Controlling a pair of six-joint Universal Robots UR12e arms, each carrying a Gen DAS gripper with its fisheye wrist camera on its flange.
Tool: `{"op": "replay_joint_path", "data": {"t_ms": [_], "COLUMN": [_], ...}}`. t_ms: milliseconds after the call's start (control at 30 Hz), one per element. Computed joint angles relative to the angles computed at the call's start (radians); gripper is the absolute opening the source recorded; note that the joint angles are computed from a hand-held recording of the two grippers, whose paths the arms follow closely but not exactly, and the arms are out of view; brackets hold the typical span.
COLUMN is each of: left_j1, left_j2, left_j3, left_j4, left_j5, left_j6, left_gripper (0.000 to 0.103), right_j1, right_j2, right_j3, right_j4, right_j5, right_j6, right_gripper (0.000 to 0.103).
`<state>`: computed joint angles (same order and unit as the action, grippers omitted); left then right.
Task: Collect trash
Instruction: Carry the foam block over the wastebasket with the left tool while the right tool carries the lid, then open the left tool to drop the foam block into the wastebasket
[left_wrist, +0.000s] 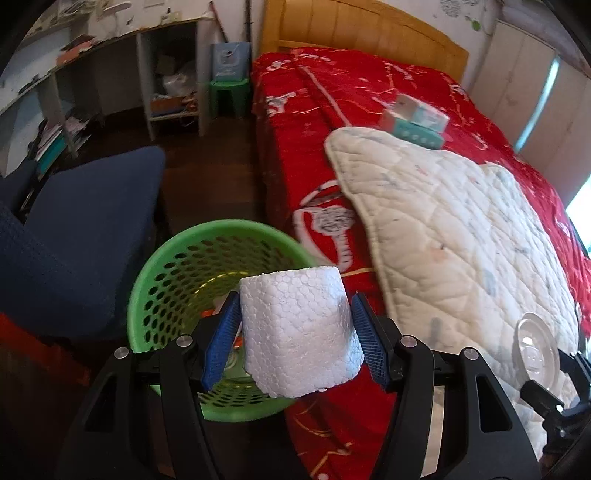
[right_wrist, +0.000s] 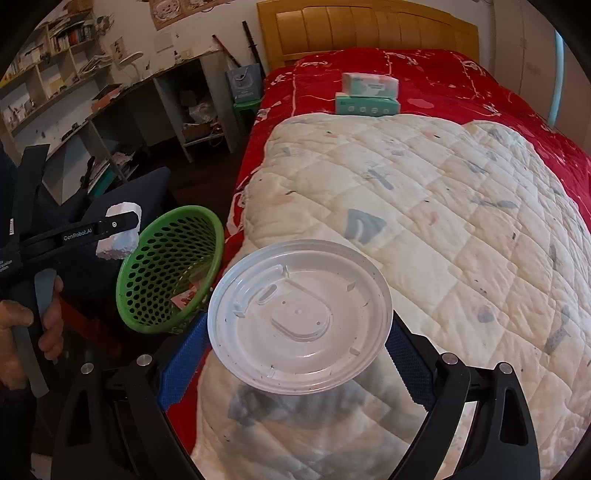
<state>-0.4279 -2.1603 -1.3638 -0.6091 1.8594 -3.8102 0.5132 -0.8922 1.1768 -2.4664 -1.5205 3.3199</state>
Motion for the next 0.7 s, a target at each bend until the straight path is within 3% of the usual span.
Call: {"op": "replay_joint_path", "data": {"t_ms": [500, 700], "left_j1": [0.025, 0.030], "left_j2": [0.020, 0.030], "left_j3": [-0.053, -0.070], "left_j4": [-0.010, -0.002], "left_j5": [0.037, 0.038], "left_j6": [-0.044, -0.059], "left_gripper": [0.062, 0.071], "right_j1": [0.020, 0.025], "right_j2": [0.044, 0.057], "right_j3": [-0.074, -0.097], "right_j4": [0.053, 0.068], "right_j5": [0.009, 0.016], "right_j6": [-0.029, -0.038], "right_gripper": [0.089, 0.089]}}
